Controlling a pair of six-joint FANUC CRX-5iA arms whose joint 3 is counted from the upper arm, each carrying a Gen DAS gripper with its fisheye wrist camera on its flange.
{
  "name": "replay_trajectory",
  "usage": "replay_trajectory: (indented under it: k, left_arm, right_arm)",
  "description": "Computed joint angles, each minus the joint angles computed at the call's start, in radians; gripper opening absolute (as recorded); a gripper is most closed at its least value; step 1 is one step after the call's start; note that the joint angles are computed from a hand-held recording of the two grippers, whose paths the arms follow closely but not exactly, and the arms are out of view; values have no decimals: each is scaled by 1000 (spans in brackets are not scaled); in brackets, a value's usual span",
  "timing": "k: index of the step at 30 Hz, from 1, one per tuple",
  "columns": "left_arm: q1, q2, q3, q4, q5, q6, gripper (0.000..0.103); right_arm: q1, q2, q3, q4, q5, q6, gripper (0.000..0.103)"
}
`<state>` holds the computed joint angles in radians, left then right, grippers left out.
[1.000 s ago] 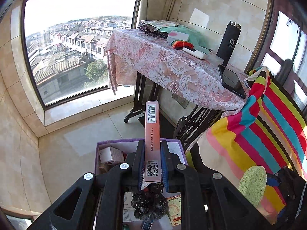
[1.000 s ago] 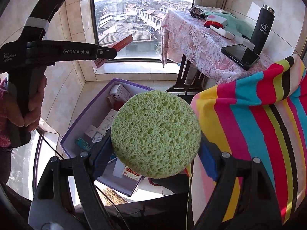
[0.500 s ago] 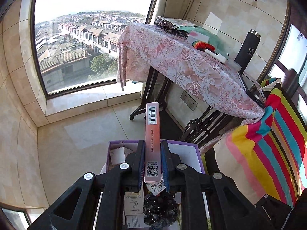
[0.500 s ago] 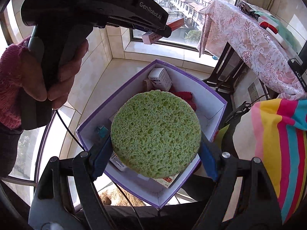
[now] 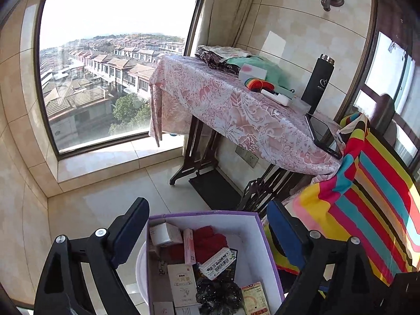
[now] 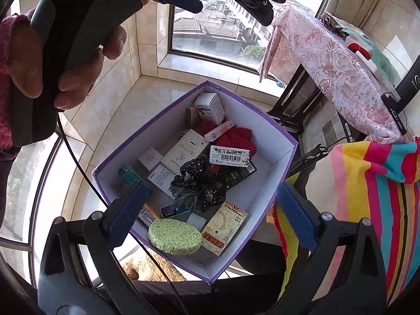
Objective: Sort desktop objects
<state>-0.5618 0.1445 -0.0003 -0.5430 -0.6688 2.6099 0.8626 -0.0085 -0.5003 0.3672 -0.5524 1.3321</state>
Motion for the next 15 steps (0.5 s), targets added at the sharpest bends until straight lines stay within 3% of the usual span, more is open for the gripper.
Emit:
replay_trajectory:
  k: [2,5,8,11,15]
  left_arm:
    - [-35,-3,35,-77,-70,55,102]
    - [-112,3,99,-207,-215,134,102]
    - [-150,-2,118,-255,-271,153,103]
    - [-119,-30,76,-185,-191,109,103]
    - [-20,-52,-8,27,-40,3,103]
  right_arm:
    - [1,-6,-8,45,-8,-73,100]
    - [2,-27,-4,8,-18,-61,100]
    - [12,-43,-6,-4,-29,-63,100]
    - [20,-52,-10,-8,-39,-65,100]
    - [22,-41,-4,-1,-56,-89,100]
